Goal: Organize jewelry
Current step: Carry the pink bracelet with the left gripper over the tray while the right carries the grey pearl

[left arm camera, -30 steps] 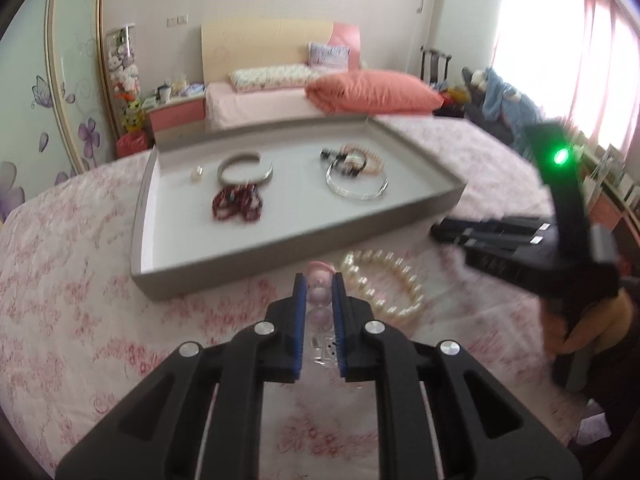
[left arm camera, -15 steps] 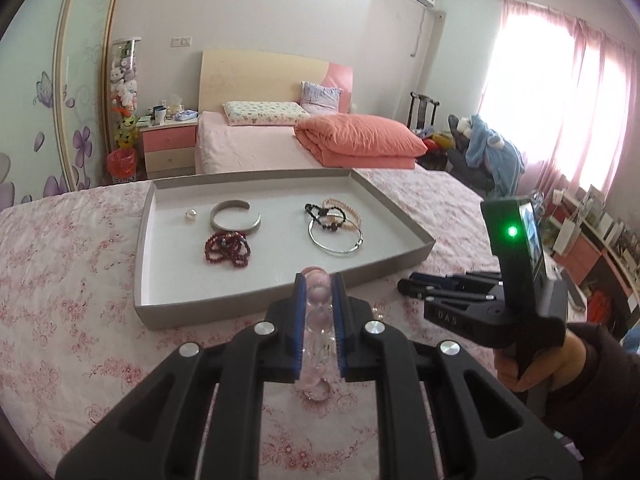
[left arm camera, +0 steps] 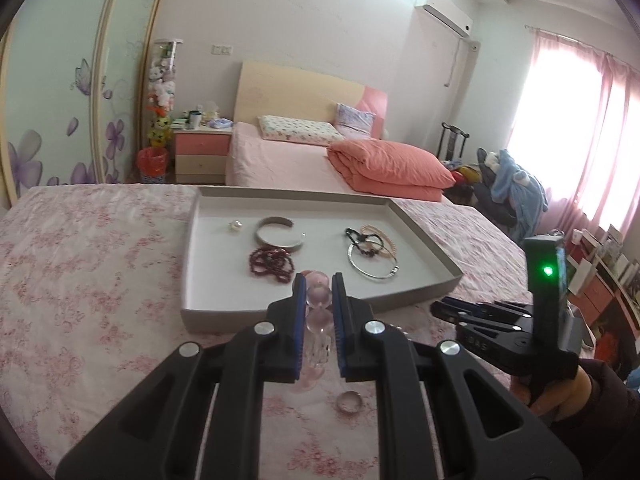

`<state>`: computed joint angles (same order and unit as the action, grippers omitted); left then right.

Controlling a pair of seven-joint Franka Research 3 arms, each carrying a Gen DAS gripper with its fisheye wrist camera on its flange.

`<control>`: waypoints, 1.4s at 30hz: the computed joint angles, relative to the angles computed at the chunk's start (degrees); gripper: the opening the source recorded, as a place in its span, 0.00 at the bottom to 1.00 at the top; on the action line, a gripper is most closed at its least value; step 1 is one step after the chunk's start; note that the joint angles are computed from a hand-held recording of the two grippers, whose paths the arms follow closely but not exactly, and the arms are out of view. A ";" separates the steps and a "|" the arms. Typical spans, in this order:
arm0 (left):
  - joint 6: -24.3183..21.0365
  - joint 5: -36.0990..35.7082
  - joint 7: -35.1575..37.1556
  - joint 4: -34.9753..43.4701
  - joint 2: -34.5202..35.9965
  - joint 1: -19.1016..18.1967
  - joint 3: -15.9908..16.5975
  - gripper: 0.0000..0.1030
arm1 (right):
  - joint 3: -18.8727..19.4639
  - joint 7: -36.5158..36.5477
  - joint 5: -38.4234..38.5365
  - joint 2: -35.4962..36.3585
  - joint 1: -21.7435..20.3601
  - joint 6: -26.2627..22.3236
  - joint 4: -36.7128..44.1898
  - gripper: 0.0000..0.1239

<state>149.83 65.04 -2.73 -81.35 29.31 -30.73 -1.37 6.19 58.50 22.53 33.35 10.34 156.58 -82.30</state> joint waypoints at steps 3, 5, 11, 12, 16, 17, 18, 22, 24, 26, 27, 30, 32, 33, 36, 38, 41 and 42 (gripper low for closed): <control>-0.74 1.08 -1.59 -0.80 -0.79 -0.32 0.41 0.13 | 1.61 -2.83 1.48 -1.32 -0.79 2.70 -2.15 0.13; -1.46 1.88 -2.46 -1.18 -1.25 -0.43 0.42 0.13 | 2.73 -4.88 2.84 -2.17 -1.24 4.66 -3.43 0.13; -3.42 3.60 -3.63 -1.11 -1.63 -0.37 -0.21 0.13 | 7.77 -13.40 9.54 -5.07 -3.85 10.29 -6.87 0.13; -3.65 3.81 -3.77 -1.14 -1.73 -0.39 -0.29 0.13 | 8.46 -14.80 10.73 -5.47 -4.18 10.94 -7.20 0.13; -4.56 4.55 -4.14 -1.11 -1.93 -0.50 -0.65 0.13 | 11.57 -21.22 16.44 -7.20 -6.02 12.85 -8.67 0.13; -4.76 4.71 -4.21 -1.02 -1.93 -0.53 -0.72 0.13 | 12.22 -22.84 18.00 -7.61 -6.38 13.19 -8.96 0.13; -4.97 4.84 -4.24 -0.86 -1.89 -0.56 -0.79 0.13 | 13.02 -24.68 19.79 -8.07 -6.83 13.57 -9.25 0.13; -5.93 5.81 -4.90 -0.74 -1.98 -0.90 -0.85 0.13 | 15.02 -31.62 27.10 -9.73 -7.92 14.26 -9.96 0.13; -6.77 6.42 -5.19 -0.45 -1.93 -1.22 -0.83 0.13 | 15.77 -35.18 30.84 -10.53 -8.18 14.76 -10.21 0.13; -7.71 7.09 -5.32 -0.21 -1.90 -1.55 -0.86 0.13 | 16.30 -38.46 34.52 -11.19 -8.34 15.08 -10.38 0.13; -8.12 7.36 -5.37 -0.04 -1.84 -1.66 -0.89 0.13 | 16.53 -40.07 36.40 -11.55 -8.44 15.14 -10.46 0.13; -9.64 8.35 -5.46 0.69 -1.61 -2.19 -0.92 0.13 | 16.79 -44.56 41.59 -12.17 -8.30 15.49 -10.22 0.13; -10.65 8.96 -5.44 1.08 -1.49 -2.55 -0.91 0.13 | 16.83 -47.69 45.01 -12.50 -8.11 15.90 -10.04 0.13; -11.17 9.17 -5.36 1.29 -1.42 -2.73 -0.96 0.13 | 16.64 -48.96 46.38 -12.53 -7.88 16.01 -9.82 0.13; -12.91 9.56 -4.66 2.35 -0.86 -3.24 -1.02 0.13 | 16.33 -53.41 51.35 -13.03 -7.44 16.38 -9.57 0.13; -13.48 9.45 -4.27 2.90 -0.52 -3.34 -1.05 0.13 | 15.82 -55.92 54.33 -13.19 -7.00 16.41 -9.19 0.13; -14.66 8.73 -3.42 4.18 0.28 -3.61 -1.04 0.13 | 14.36 -57.86 57.11 -13.24 -5.79 16.17 -8.61 0.13; -14.94 8.54 -3.27 4.45 0.44 -3.72 -0.98 0.13 | 13.86 -58.49 58.02 -13.23 -5.37 16.09 -8.39 0.13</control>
<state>134.89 73.57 -6.00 -76.90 29.74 -34.45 -2.35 20.04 0.01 80.55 20.12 4.97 172.67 -90.69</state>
